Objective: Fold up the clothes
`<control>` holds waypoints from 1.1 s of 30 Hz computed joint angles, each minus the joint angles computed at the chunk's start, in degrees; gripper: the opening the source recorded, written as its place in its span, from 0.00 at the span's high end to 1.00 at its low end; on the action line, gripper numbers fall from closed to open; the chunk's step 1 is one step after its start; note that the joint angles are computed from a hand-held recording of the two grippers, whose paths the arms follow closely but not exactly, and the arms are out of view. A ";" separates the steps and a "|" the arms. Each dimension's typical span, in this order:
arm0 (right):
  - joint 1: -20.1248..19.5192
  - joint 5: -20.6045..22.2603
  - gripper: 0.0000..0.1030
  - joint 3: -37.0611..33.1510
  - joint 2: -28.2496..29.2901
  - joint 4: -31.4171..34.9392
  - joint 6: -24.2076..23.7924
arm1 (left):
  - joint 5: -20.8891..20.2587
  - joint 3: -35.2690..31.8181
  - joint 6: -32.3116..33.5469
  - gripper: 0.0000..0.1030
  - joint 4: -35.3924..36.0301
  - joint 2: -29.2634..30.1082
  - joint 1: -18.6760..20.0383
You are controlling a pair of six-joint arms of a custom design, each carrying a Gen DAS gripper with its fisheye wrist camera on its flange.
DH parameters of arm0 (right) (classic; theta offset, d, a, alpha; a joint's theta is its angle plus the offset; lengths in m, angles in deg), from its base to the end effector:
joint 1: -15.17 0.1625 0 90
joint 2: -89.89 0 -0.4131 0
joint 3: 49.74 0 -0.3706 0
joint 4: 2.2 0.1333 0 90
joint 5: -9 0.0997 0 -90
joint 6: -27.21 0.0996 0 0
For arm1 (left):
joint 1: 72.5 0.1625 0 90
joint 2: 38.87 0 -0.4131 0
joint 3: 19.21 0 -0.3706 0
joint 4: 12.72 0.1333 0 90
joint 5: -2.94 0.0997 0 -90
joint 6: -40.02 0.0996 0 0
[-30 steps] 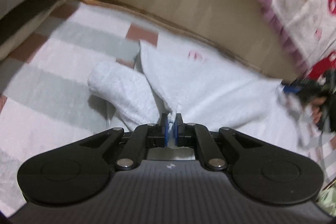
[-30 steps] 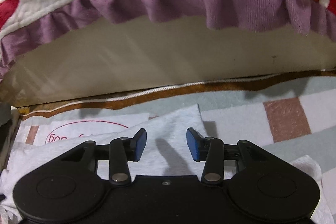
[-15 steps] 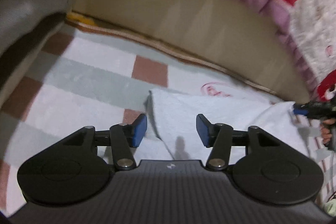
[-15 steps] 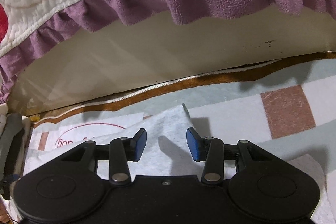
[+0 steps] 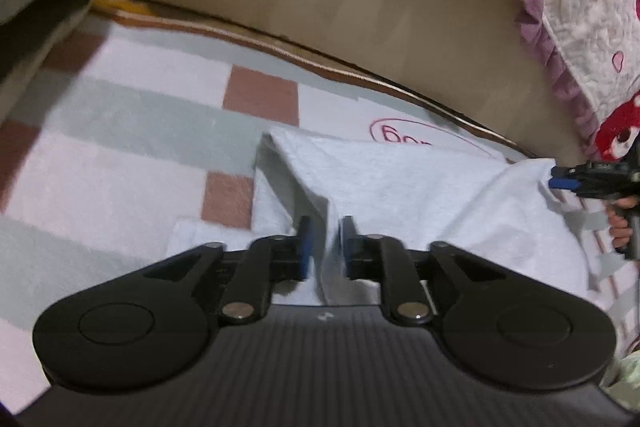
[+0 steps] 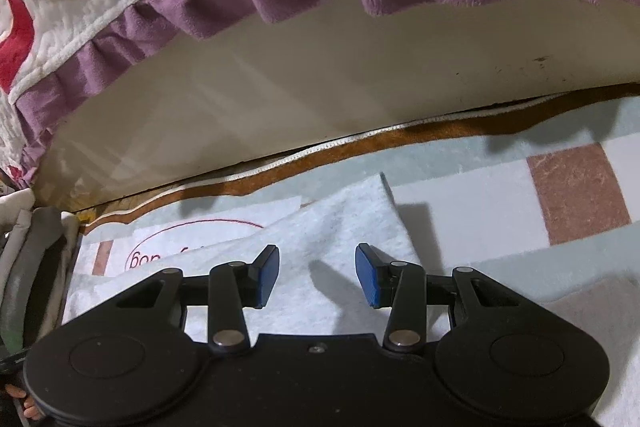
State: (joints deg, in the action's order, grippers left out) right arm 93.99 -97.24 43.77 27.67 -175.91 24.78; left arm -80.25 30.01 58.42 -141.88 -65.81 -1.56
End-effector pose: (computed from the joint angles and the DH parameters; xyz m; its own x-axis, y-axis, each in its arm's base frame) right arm -0.0218 -0.6540 0.3562 -0.9031 0.3779 0.2040 0.0800 0.6149 -0.7846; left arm -0.1356 -0.8369 0.1435 -0.8026 0.5623 -0.1993 0.5963 0.7661 -0.2397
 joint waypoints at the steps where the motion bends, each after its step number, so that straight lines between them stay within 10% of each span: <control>1: -0.04 0.49 0.54 0.22 -0.13 0.03 -0.17 | -1.58 -2.36 -0.14 0.61 2.43 1.13 0.36; 5: -0.51 2.93 0.54 1.39 -1.47 -0.05 -0.61 | -3.91 -11.82 -5.17 0.68 10.40 6.14 1.21; 6: -0.71 3.69 0.54 1.81 -1.86 -0.53 -0.36 | -4.48 -12.79 -5.43 0.94 11.13 6.60 1.31; 7: -0.91 4.44 0.54 2.20 -2.25 -1.00 -0.10 | -6.13 -12.70 -4.08 0.98 11.11 6.31 1.45; 15: -0.32 -0.08 0.43 1.76 -2.39 -5.61 2.42 | -19.46 -14.53 -12.23 0.98 4.21 5.54 3.21; 23: -3.93 5.50 0.43 1.25 -1.73 -4.58 11.52 | -18.90 -16.57 -16.17 0.98 4.64 7.15 3.91; 25: -3.95 6.71 0.51 1.13 -1.91 -2.89 8.67 | -19.07 -16.41 -16.15 0.98 4.53 7.32 4.18; 28: -3.86 9.80 0.87 0.28 -2.53 2.84 2.73 | -19.18 -14.95 -16.13 0.98 4.37 6.66 4.50; 33: -1.92 4.27 0.83 -3.66 -0.94 11.36 -1.24 | -17.70 -12.08 -13.97 0.98 4.64 5.46 4.57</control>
